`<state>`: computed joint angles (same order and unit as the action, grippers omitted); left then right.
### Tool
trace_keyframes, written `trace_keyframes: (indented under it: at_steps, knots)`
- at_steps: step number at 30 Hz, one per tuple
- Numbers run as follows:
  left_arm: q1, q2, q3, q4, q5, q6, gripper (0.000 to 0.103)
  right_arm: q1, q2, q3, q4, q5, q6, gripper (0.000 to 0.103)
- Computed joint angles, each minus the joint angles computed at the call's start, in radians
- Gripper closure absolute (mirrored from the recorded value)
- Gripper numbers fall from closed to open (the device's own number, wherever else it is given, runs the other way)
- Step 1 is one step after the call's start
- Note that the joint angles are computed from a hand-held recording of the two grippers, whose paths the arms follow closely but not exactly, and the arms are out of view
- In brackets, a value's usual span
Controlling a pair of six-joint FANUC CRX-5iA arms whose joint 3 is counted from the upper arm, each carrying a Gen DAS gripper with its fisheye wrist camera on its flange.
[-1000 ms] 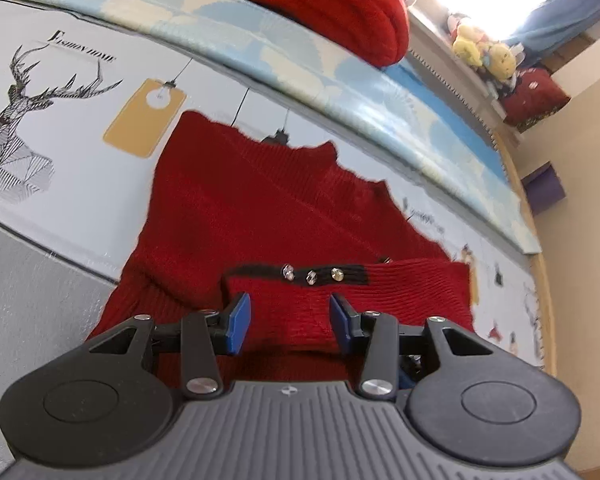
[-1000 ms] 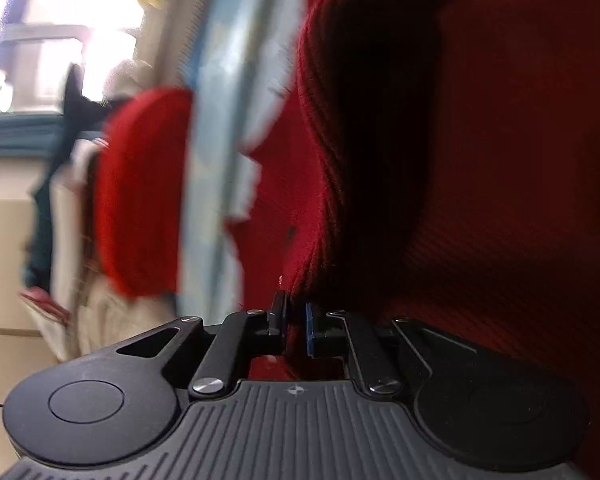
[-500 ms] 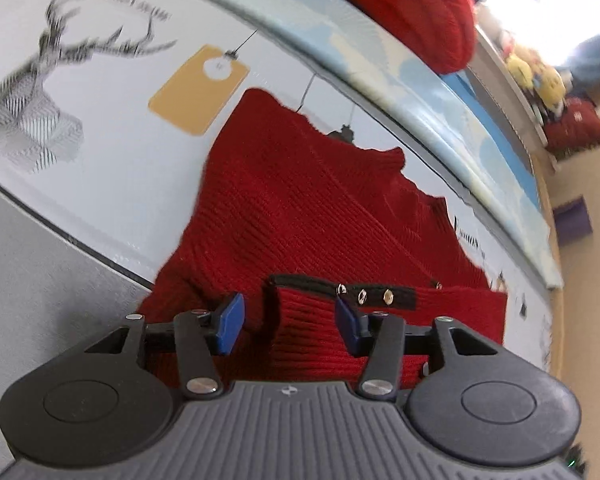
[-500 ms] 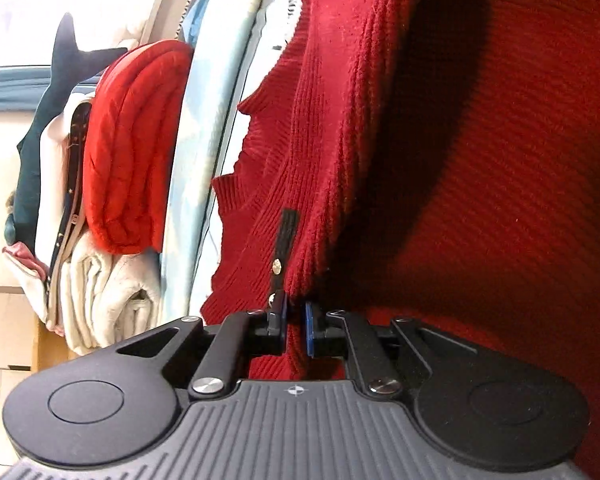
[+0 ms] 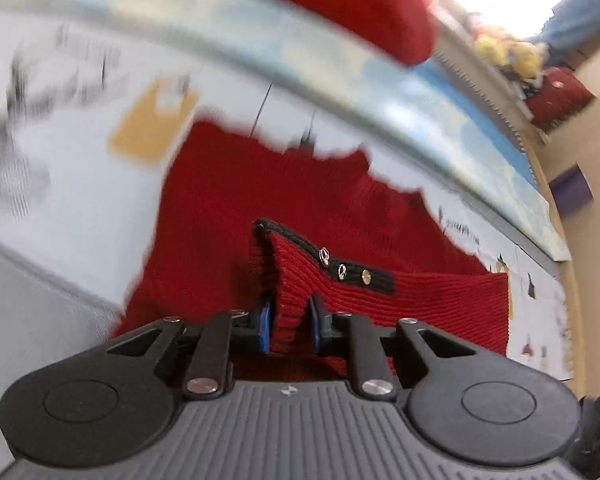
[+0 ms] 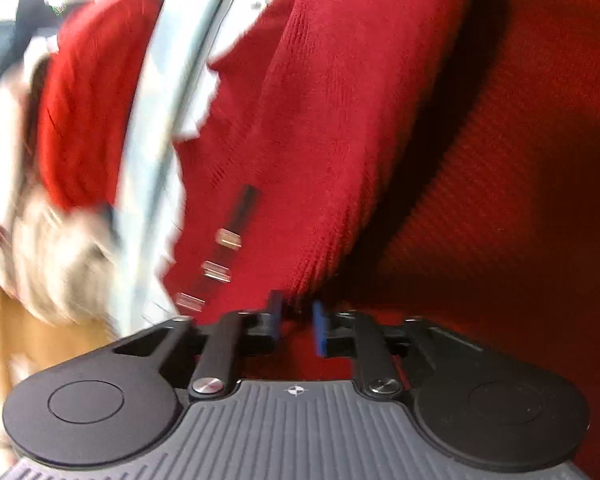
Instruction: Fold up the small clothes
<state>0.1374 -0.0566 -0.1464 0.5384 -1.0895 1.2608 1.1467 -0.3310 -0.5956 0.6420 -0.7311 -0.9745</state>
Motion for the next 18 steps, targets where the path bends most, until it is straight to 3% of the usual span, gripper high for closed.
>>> trace_keyframes:
  at_steps: [2, 5, 7, 9, 11, 13, 16, 18]
  knots:
    - [-0.001, -0.038, -0.033, 0.01, 0.104, -0.041, 0.083, 0.013, 0.025, 0.061, -0.051, -0.057, 0.155, 0.064]
    - [0.001, -0.043, -0.042, -0.006, 0.198, -0.033, 0.082, 0.028, 0.06, 0.126, -0.062, -0.133, 0.319, 0.063]
    - [-0.004, -0.025, 0.005, -0.129, 0.195, 0.096, 0.083, 0.036, 0.071, 0.143, -0.05, -0.188, 0.333, 0.063]
    - [-0.007, -0.001, 0.062, -0.255, 0.142, 0.238, 0.083, 0.045, 0.075, 0.15, -0.035, -0.251, 0.308, 0.063]
    - [0.01, 0.015, 0.076, -0.252, 0.102, 0.284, 0.084, 0.052, 0.076, 0.156, -0.027, -0.313, 0.279, 0.063]
    - [0.017, 0.011, 0.06, -0.205, 0.108, 0.219, 0.083, 0.056, 0.075, 0.155, -0.022, -0.374, 0.239, 0.063]
    - [0.005, 0.013, 0.035, -0.115, 0.106, 0.084, 0.068, 0.066, 0.063, 0.141, -0.015, -0.462, 0.163, 0.063]
    - [0.01, 0.023, 0.014, -0.045, 0.076, 0.038, 0.068, 0.065, 0.047, 0.123, 0.01, -0.494, 0.111, 0.062]
